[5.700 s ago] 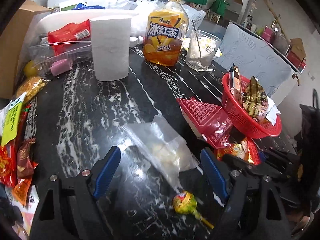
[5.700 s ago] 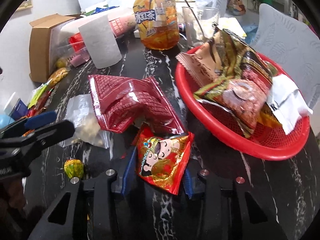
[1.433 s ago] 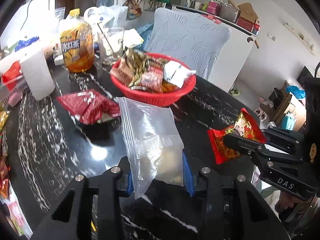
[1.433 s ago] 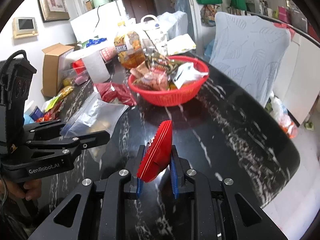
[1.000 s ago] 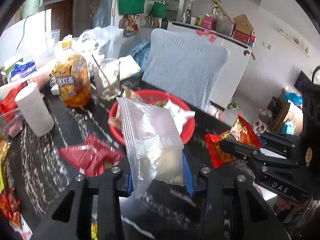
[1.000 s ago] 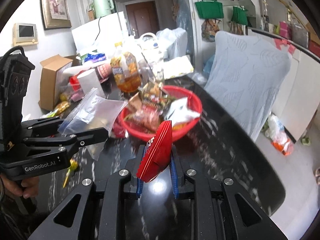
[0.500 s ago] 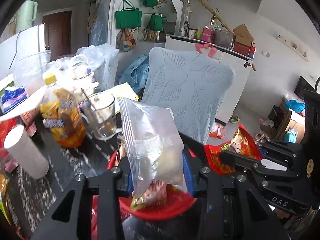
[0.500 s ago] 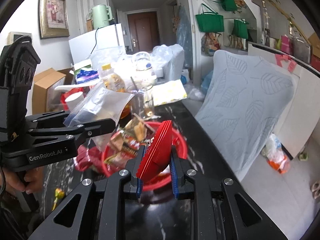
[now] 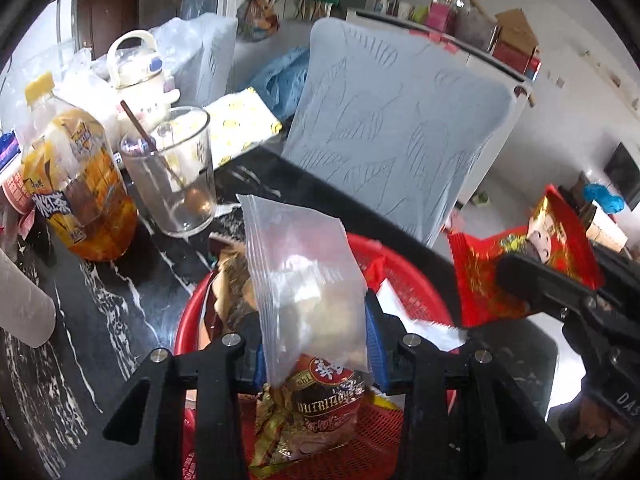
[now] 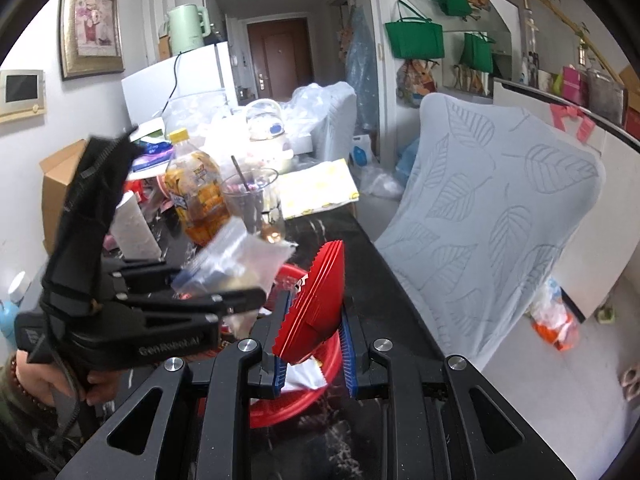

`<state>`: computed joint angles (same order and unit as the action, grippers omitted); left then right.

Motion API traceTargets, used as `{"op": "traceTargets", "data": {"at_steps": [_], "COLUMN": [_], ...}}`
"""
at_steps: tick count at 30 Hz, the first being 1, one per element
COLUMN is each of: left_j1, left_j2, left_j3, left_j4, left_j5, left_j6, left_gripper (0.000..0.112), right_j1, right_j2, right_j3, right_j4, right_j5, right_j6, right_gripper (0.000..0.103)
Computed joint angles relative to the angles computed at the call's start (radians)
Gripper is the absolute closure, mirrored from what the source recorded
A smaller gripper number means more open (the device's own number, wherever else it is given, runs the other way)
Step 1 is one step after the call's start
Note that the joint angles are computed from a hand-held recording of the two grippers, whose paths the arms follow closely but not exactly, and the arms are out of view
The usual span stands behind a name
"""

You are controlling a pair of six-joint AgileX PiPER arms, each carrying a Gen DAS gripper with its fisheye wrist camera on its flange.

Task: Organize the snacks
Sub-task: 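Lower both held items into the red basket and open both tools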

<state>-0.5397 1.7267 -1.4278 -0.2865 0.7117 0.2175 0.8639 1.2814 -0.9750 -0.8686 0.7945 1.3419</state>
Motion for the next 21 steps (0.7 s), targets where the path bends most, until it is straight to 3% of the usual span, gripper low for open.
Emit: {"op": "traceTargets", "data": {"at_steps": [8,15,18,21], "left_j1": [-0.001,0.003,0.003,0.010], "left_j2": [0.051,0.012,-0.027,-0.073], "left_j3": [-0.046,-0.019,0.008,0.033], "left_j4": [0.005,-0.021,0.002,0.023], "left_j5": [0.075,0.053,0.017,-0.010], "left_j6": [0.014,0.021,-0.003,-0.024], "left_gripper": [0.073,0.071,0.055,0.055], "right_j1": [-0.031,-0.029,-0.022,-0.016], "right_j2": [0.018,0.020,0.015,0.011], "right_j3": [0.004,-0.002,-0.004,-0.006], "right_j4": [0.028,0.026,0.022,0.018], "right_j5": [-0.049,-0.040,-0.034,-0.031], "right_j6": [-0.015,-0.019,-0.014,-0.012], "right_gripper": [0.081,0.081,0.081,0.081]}}
